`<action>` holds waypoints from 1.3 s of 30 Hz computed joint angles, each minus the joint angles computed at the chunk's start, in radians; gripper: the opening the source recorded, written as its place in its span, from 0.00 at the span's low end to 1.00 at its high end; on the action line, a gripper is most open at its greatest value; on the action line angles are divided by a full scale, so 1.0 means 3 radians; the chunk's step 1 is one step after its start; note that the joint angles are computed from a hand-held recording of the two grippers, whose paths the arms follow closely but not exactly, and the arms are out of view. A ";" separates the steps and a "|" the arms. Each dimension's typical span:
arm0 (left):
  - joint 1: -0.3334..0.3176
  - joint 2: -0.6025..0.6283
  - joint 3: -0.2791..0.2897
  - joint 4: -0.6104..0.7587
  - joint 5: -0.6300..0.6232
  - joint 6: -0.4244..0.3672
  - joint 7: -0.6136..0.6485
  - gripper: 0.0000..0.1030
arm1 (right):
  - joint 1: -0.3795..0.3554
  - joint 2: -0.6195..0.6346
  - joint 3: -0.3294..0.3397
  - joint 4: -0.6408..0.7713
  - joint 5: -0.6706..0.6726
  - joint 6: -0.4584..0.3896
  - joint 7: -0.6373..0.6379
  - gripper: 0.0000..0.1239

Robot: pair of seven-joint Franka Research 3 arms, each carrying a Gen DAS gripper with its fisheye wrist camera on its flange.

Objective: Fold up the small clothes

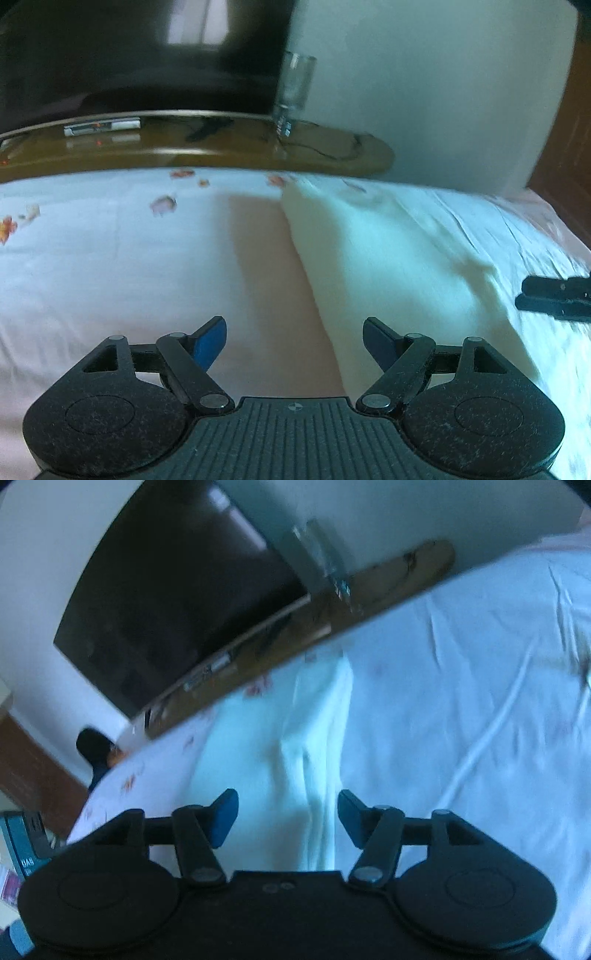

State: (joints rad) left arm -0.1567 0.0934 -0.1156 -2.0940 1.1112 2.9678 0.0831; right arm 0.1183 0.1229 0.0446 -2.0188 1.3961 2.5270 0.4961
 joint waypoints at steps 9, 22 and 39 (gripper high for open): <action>-0.0070 0.0430 0.0093 0.0416 -0.0445 -0.0033 0.0326 0.78 | 0.0055 0.0566 0.0151 0.0612 -0.0674 0.0215 0.0373 0.20; -0.0227 0.0543 0.0239 0.0740 -0.0437 -0.0241 0.0308 0.78 | -0.0048 0.0471 0.0345 0.0608 -0.0693 0.0553 -0.0016 0.27; -0.0339 0.1202 0.0421 0.1429 -0.1258 -0.0384 0.1053 0.93 | -0.0031 0.1283 0.0442 0.1425 -0.1955 0.0758 0.0782 0.28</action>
